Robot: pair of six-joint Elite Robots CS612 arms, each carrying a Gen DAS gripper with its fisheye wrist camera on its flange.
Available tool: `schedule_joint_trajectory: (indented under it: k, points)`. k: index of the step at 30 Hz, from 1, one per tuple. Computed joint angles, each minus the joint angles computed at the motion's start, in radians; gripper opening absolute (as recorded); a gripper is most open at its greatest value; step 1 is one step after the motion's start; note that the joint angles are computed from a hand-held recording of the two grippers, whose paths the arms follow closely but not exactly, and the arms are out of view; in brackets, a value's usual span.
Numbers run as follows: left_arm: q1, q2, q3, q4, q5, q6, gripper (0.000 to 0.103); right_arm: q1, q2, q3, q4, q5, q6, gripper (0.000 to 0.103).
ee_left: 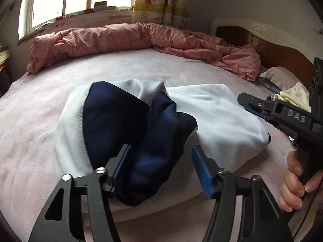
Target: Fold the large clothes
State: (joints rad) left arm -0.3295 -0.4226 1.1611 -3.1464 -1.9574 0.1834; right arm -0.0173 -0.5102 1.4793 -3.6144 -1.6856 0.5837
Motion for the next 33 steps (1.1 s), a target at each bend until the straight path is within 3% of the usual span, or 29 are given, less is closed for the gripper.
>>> schedule_joint_trajectory:
  k: [4, 7, 10, 12, 15, 17, 19, 21, 23, 29, 31, 33]
  points:
    - [0.04, -0.035, 0.061, -0.092, -0.089, -0.099, 0.065, 0.031, 0.002, -0.02, 0.025, -0.085, -0.104, 0.031]
    - [0.053, -0.048, 0.086, -0.198, -0.002, -0.146, 0.066, 0.041, 0.004, -0.027, 0.04, -0.099, -0.139, 0.031]
    - [0.056, -0.037, 0.054, -0.212, 0.129, -0.165, 0.066, 0.04, 0.009, -0.028, 0.008, -0.047, -0.153, 0.031]
    - [0.063, -0.016, 0.016, -0.2, 0.172, -0.178, 0.066, 0.039, 0.015, -0.031, -0.034, 0.008, -0.189, 0.031]
    - [0.077, 0.019, -0.041, -0.119, 0.166, -0.19, 0.066, 0.024, 0.029, -0.065, -0.05, 0.243, -0.251, 0.031]
    - [0.083, 0.039, -0.06, -0.074, 0.147, -0.209, 0.066, 0.03, 0.041, -0.091, -0.043, 0.314, -0.287, 0.031]
    - [0.077, 0.04, -0.048, -0.05, 0.188, -0.207, 0.065, 0.059, 0.04, -0.114, 0.044, 0.23, -0.367, 0.032]
    - [0.075, 0.041, -0.036, -0.07, 0.199, -0.198, 0.065, 0.094, 0.039, -0.148, 0.213, 0.032, -0.413, 0.032]
    - [0.073, 0.04, -0.034, -0.061, 0.202, -0.191, 0.065, 0.099, 0.038, -0.165, 0.377, -0.051, -0.368, 0.028]
    - [0.061, 0.042, -0.042, 0.01, 0.238, -0.156, 0.067, 0.065, 0.012, -0.106, 0.383, 0.082, -0.278, 0.028]
    - [0.049, 0.042, -0.034, -0.001, 0.306, -0.133, 0.071, 0.049, 0.007, -0.094, 0.371, 0.149, -0.25, 0.028]
    - [0.048, 0.041, -0.027, -0.022, 0.305, -0.125, 0.069, 0.038, 0.008, -0.089, 0.365, 0.194, -0.235, 0.028]
